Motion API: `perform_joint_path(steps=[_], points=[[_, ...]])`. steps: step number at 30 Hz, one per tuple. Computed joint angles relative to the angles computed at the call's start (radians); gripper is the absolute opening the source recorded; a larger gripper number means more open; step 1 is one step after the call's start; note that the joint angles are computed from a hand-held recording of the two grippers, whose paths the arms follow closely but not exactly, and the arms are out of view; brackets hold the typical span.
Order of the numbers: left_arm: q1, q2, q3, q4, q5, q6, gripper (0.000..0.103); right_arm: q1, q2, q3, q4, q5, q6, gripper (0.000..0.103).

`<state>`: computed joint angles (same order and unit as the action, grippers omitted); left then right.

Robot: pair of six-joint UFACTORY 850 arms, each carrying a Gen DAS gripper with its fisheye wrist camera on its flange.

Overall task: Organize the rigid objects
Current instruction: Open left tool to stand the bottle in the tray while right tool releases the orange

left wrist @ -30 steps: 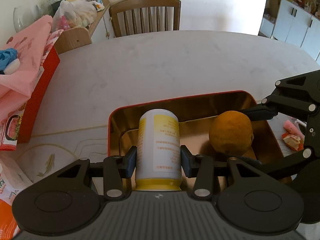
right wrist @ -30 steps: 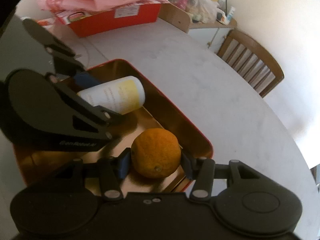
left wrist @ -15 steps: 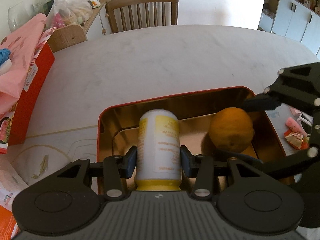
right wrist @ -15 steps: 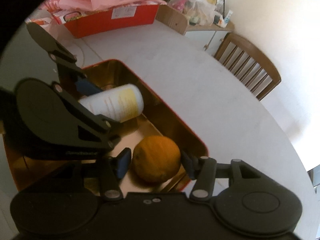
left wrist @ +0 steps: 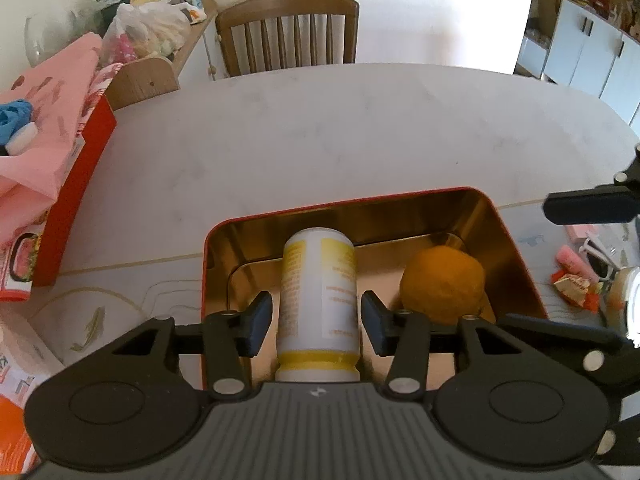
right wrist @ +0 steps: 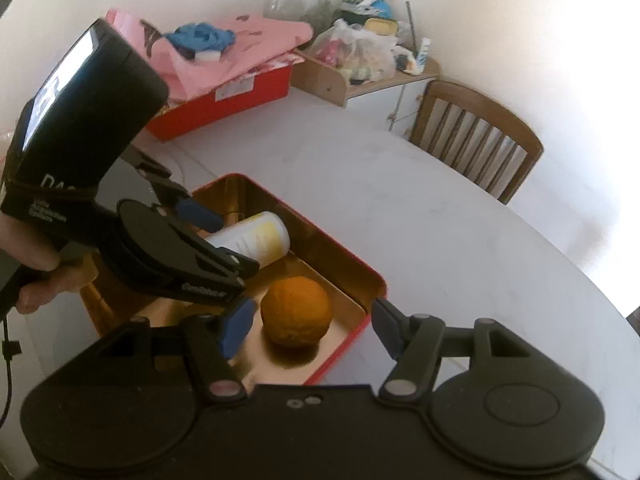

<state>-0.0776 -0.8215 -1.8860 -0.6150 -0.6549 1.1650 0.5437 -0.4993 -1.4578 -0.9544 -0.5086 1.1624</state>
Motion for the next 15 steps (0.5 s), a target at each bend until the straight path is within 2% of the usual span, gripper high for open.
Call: perform_joint_path(steps=[4, 15], points=[[0.007, 0.040, 0.048, -0.047, 0.012, 0.043, 0.058, 0.009, 0.048, 0.048, -0.035, -0.001, 0.087, 0.066], [0.027, 0.174, 0.205, -0.157, 0.031, 0.144, 0.058, 0.035, 0.212, 0.219, -0.206, -0.020, 0.403, 0.075]])
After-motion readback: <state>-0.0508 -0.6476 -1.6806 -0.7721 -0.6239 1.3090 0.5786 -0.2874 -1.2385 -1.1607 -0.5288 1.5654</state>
